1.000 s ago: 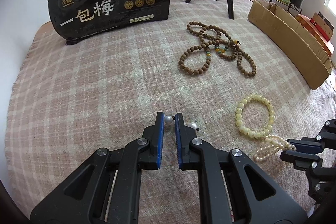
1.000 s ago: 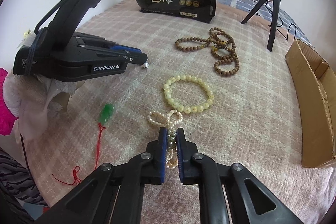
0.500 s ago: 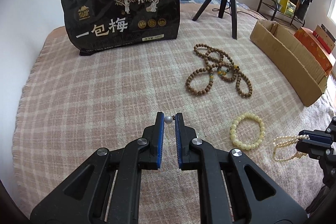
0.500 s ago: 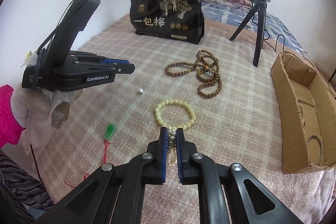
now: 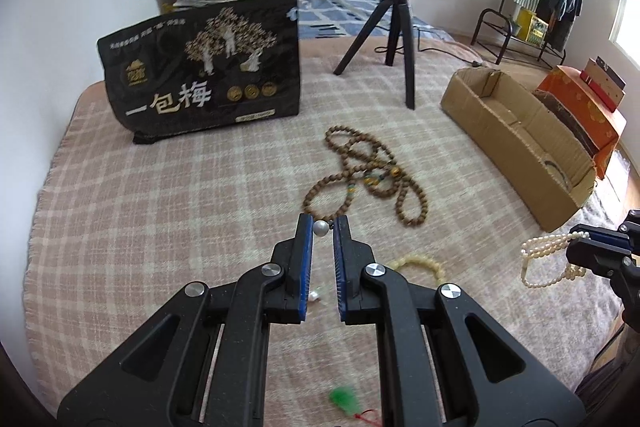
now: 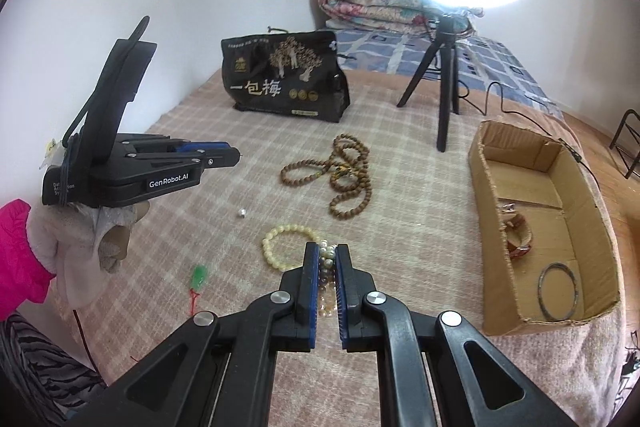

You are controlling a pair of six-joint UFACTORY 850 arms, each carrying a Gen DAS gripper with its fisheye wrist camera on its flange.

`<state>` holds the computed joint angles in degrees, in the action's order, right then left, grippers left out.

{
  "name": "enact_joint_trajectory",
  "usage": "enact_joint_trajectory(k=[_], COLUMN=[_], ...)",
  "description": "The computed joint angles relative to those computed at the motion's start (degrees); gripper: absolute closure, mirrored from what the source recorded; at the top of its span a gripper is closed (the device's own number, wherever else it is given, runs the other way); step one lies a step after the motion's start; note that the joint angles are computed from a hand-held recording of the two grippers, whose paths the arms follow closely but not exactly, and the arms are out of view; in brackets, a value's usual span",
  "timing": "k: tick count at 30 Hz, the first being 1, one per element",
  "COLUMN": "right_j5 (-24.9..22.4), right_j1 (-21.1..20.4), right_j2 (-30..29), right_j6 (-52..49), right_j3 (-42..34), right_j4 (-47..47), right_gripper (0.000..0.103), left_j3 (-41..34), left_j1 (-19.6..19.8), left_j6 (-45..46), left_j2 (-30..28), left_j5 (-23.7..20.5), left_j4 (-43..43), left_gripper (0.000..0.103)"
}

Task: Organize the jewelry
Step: 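Carry the pearl earring and pearl necklace over the cardboard box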

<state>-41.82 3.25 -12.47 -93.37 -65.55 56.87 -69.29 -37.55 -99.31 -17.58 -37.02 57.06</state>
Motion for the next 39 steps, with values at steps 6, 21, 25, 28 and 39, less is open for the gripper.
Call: enact_joint_trajectory(k=[6,21,25,28,39], right_j5=[-0.52,-1.04,-1.29,-1.66,-0.92], right_j1=[-2.22,-7.69,-8.55,-9.19,-10.17], right_j2=[-0.8,-4.39,-5.87,-7.22,-11.77], right_j6=[0.77,3.72,5.06,6.47,10.21], right_j3=[-1.93,-7.86,-10.34,-12.45,-19.06], right_j4=[0.68,1.12,0.47,-0.46,-3.78], right_gripper=[0.098,0.098,0.098,0.098,0.098], left_j3=[-5.55,-21.27,-25.72,-29.4,-47.43], left_j1=[-0.33,-0.44,-0.29,-0.15,0.77], left_j6=[1.66,7.8,10.36,13.04,23.93], left_j2=[-3.24,-13.15,-15.89,-18.19,-29.33], left_j5=[0.58,1.96,2.05,1.86,0.59], left_j4=[0.6,-0.23,-1.17,-2.51,-10.51], left_gripper=[0.095,0.095,0.095,0.095,0.095])
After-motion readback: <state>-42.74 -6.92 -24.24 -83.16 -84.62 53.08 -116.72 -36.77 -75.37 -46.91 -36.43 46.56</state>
